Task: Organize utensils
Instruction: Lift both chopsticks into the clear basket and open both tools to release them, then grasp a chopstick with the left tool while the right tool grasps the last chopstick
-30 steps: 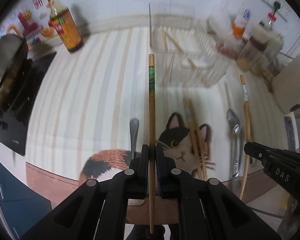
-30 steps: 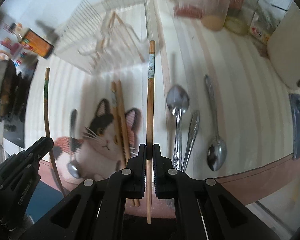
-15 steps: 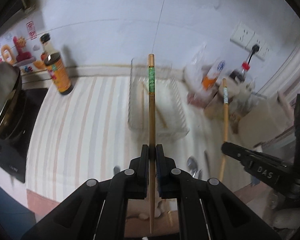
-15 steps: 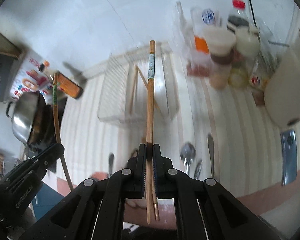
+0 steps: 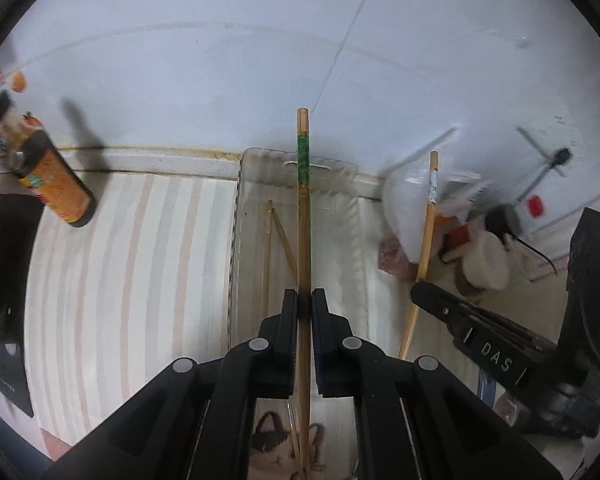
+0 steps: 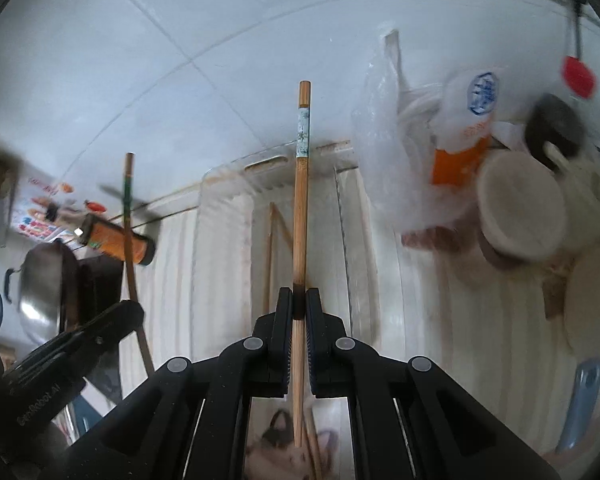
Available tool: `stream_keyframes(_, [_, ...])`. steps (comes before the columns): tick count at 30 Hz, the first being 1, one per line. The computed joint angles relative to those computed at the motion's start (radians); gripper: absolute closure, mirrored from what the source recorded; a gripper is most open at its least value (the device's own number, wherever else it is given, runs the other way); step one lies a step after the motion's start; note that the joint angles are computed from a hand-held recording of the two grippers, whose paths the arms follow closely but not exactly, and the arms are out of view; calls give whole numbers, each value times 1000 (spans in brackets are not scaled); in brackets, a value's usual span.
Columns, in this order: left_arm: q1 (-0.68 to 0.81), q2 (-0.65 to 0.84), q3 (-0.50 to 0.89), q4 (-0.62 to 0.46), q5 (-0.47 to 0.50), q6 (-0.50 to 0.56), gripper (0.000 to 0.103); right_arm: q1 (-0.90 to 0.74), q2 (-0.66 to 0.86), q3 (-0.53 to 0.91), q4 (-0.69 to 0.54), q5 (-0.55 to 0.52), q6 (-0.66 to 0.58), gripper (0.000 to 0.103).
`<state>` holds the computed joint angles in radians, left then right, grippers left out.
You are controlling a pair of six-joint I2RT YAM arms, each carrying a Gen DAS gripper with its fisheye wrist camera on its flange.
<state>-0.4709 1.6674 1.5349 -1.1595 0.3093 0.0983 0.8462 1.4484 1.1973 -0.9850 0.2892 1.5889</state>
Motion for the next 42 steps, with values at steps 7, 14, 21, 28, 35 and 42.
stream_keyframes(7, [-24, 203, 51, 22, -52, -14, 99, -146, 112, -86, 167, -142, -148, 97])
stream_keyframes(14, [1, 188, 45, 26, -66, -14, 94, -183, 131, -146, 237, -208, -189, 77])
stream_keyframes(21, [32, -31, -102, 123, -161, 24, 43, -48, 36, -100, 38, -68, -44, 73])
stream_keyframes(28, [115, -314, -356, 229, -214, 71, 0, 197, 41, -10, -180, 26, 248, 51])
stream_keyframes(35, [236, -534, -652, 283, -305, 174, 0, 445, 160, -41, -18, -31, 483, 51])
stream_keyframes(42, [378, -623, -929, 351, -385, 293, 0, 500, 386, -64, 338, -168, 470, 58])
